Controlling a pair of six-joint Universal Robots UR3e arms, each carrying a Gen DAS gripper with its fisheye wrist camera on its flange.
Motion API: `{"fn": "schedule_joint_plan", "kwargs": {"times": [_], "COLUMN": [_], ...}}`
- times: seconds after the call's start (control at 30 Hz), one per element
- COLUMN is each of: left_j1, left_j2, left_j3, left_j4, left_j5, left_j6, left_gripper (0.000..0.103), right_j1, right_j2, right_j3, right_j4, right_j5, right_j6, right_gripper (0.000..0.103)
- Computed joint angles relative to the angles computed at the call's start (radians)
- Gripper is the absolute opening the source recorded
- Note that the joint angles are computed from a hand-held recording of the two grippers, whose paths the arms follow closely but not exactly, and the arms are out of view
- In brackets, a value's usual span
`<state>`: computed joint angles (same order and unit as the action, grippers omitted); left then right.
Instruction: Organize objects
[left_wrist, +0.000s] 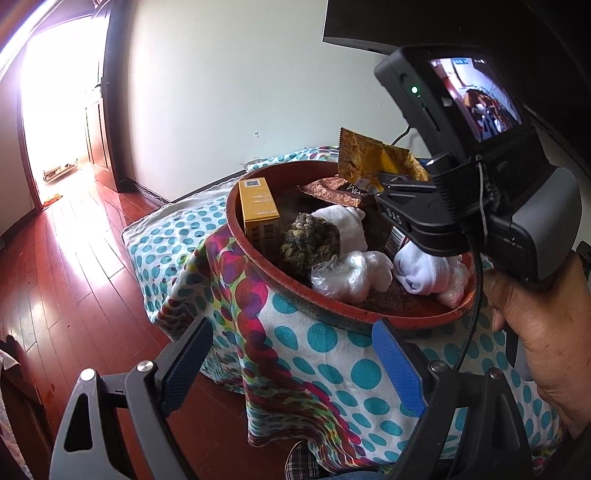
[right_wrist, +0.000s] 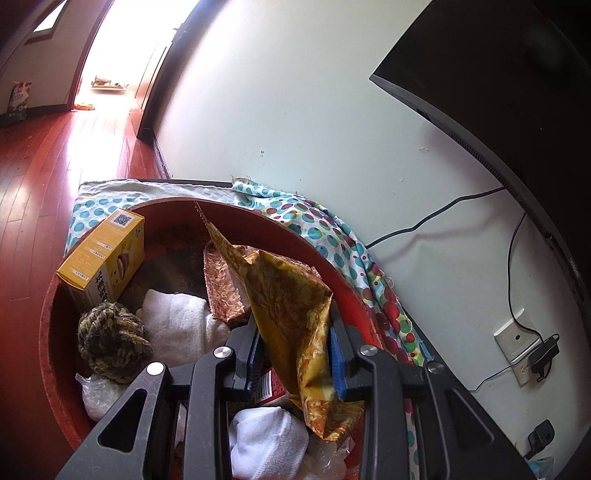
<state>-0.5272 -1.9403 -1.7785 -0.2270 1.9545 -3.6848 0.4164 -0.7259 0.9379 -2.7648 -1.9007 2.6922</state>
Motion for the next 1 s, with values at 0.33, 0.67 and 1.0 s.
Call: {"fn": "schedule_joint_plan", "kwargs": {"times": [0.33, 0.67, 1.0], "left_j1": [0.012, -0.016, -0.127], "left_j2": [-0.003, -0.006, -0.027], "left_j3": [-0.003, 0.004, 0.065], "left_j4": [-0.003, 0.002, -0.050], "left_j5": [-0.017, 0.020, 0.179], "left_j6": [-0.003, 0.012, -0.020], "left_gripper": [0.090, 0.090, 0.092], "right_j1": [0.000, -0.122, -0.229], "right_j2": [0.027, -0.308, -0.496], "right_j3": [-0.021, 0.398, 0.612], "right_j4": [0.087, -0.027, -0.047], "right_j5": [0.054, 0.220, 0.310], "right_j6": [-0.003, 0.128, 0.096], "right_gripper": [0.103, 0.103, 0.103]}}
